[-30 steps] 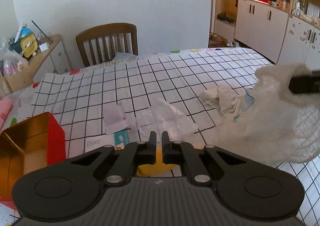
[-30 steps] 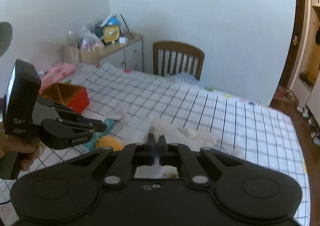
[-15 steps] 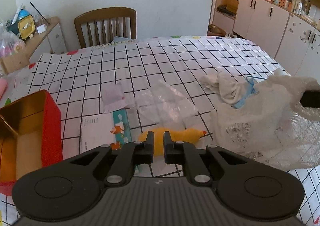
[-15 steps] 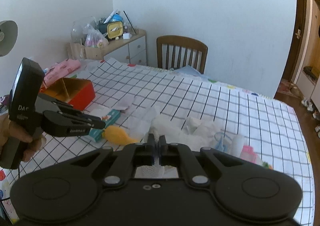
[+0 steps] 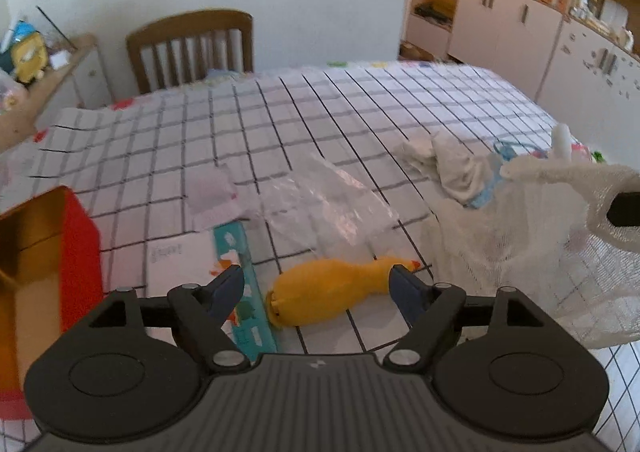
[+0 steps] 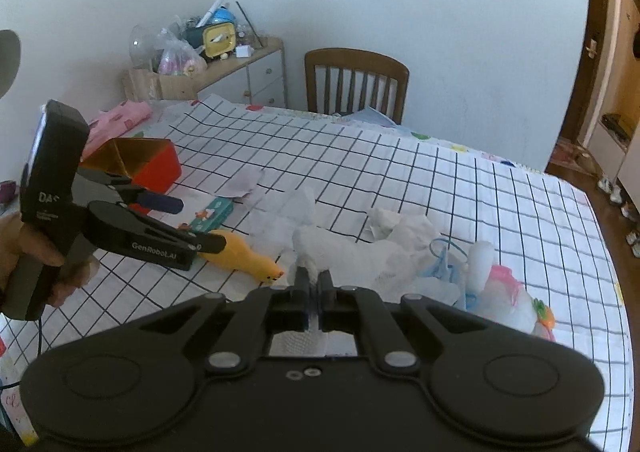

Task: Organize soft objects

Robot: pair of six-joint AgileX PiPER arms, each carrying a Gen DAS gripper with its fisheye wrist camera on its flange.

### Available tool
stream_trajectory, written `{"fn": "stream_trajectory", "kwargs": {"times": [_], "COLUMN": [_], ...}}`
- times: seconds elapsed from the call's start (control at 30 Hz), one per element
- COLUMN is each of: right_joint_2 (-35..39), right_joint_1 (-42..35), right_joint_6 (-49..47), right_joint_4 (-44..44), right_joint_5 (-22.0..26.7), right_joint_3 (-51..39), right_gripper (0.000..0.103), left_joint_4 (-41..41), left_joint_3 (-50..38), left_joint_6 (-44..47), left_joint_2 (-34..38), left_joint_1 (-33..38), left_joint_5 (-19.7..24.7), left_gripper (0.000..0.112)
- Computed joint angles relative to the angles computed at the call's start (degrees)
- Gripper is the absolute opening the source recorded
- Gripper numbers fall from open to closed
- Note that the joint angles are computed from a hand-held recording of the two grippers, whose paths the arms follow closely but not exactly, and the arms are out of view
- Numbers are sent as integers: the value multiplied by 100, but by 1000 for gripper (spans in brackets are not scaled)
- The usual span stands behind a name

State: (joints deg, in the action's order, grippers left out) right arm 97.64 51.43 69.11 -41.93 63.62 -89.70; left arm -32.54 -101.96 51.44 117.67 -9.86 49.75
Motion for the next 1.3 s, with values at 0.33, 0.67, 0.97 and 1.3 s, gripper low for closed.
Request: {"fn": "stream_trajectory", "kwargs": {"times": [0.33, 0.67, 0.97, 1.3], "right_joint_2": [236, 206, 432, 1060], "right_joint_1": [-35, -118, -263, -115], "right_joint_6": [58, 141, -197, -943], "right_joint_4": [153, 278, 793, 915], "right_joint_5": [242, 155, -272, -278], "right_joint_3": [-224, -45, 117, -373], "right_gripper": [3, 4, 22, 61], "left_joint_4": [199, 568, 544, 594], "left_joint_3": [-418, -164, -95, 97], "left_joint_6": [411, 374, 220, 22], "left_joint_2": [514, 541, 461, 308], "left_joint_1": [-177, -385, -334, -367], "left_joint_5": [128, -289, -395, -539], "left_gripper": [79, 64, 37, 36]}}
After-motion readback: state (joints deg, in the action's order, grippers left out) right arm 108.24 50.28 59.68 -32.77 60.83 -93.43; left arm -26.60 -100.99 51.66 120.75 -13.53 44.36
